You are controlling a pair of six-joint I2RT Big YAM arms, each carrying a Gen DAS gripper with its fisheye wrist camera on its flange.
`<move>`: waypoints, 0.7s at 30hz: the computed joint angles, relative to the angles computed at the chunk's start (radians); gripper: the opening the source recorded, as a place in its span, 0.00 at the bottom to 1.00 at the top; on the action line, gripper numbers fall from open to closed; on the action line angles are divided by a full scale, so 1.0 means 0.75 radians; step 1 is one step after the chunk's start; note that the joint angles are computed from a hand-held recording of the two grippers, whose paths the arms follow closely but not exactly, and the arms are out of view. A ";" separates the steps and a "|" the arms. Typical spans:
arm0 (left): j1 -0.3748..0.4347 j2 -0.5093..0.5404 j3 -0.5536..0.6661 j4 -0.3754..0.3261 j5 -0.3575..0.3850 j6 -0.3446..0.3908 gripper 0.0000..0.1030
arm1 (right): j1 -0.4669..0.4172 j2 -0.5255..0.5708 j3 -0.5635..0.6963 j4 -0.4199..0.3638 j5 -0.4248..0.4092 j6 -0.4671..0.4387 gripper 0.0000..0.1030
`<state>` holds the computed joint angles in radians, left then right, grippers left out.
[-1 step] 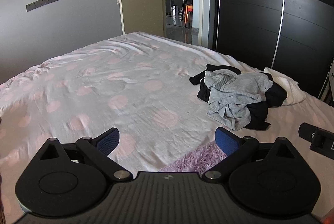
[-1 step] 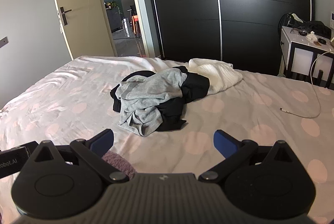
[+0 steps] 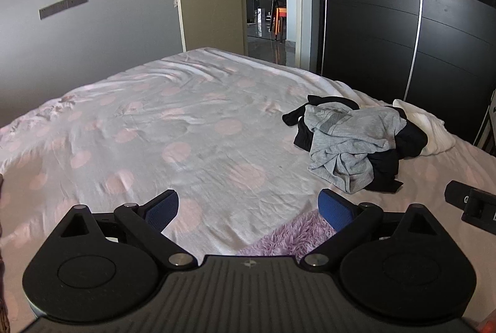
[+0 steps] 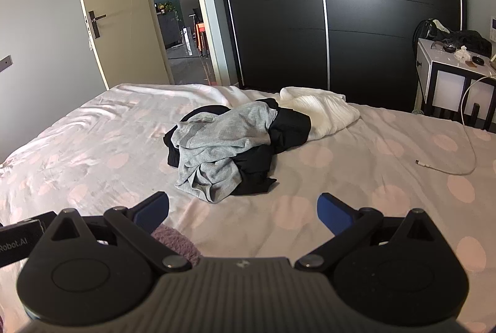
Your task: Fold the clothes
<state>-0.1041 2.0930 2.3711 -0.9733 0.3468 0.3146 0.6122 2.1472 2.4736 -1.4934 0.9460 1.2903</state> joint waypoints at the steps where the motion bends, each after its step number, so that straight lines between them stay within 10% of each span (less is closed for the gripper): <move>1: 0.002 0.004 0.006 0.001 0.012 -0.001 0.95 | 0.000 0.000 0.001 0.004 0.000 -0.007 0.99; 21: -0.015 -0.029 -0.052 0.003 -0.049 0.017 0.95 | -0.001 -0.040 -0.079 0.110 -0.062 -0.081 0.99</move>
<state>-0.1154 2.0711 2.3319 -0.9713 0.3101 0.3270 0.6113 2.1171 2.4147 -1.4107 0.8992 1.2294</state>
